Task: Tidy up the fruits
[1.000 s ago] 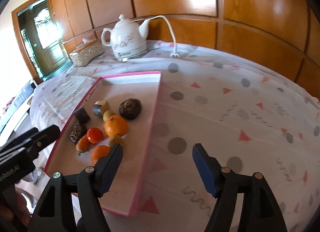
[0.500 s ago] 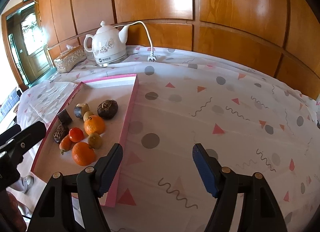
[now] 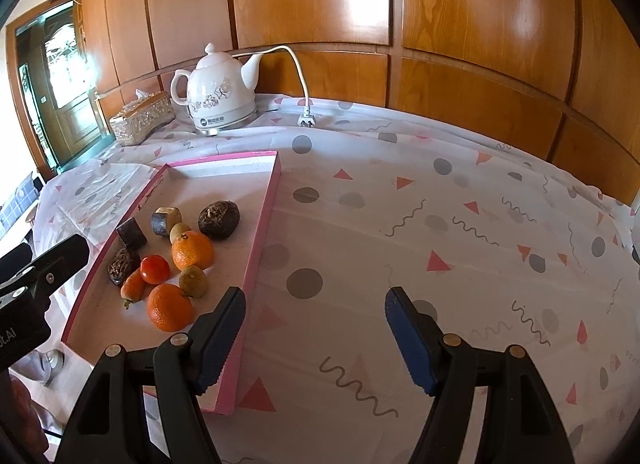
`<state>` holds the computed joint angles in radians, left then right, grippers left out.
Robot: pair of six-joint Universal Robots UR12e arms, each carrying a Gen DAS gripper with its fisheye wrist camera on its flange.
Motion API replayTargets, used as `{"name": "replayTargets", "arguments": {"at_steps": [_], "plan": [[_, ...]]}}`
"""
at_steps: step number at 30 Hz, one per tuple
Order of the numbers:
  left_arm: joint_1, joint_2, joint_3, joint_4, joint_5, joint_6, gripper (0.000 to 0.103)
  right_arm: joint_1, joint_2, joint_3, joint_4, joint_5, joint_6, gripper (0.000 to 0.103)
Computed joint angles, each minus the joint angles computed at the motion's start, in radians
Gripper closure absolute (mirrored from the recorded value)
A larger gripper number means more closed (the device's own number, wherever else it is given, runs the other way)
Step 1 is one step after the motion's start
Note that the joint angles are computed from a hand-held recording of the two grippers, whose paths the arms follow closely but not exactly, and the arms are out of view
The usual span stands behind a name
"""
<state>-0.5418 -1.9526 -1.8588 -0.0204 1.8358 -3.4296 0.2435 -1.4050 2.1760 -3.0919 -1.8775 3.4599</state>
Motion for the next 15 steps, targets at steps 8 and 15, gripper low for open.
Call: {"name": "replayTargets", "arguments": {"at_steps": [8,15], "plan": [[-0.002,-0.001,-0.001,0.013,-0.010,0.011,0.000,0.004,0.004,-0.003,-0.008,-0.002,-0.005,0.030],[0.001,0.000,-0.001,0.006,-0.013,0.005,0.000,0.004,0.007,-0.007,-0.006,0.003,-0.008,0.030]]}}
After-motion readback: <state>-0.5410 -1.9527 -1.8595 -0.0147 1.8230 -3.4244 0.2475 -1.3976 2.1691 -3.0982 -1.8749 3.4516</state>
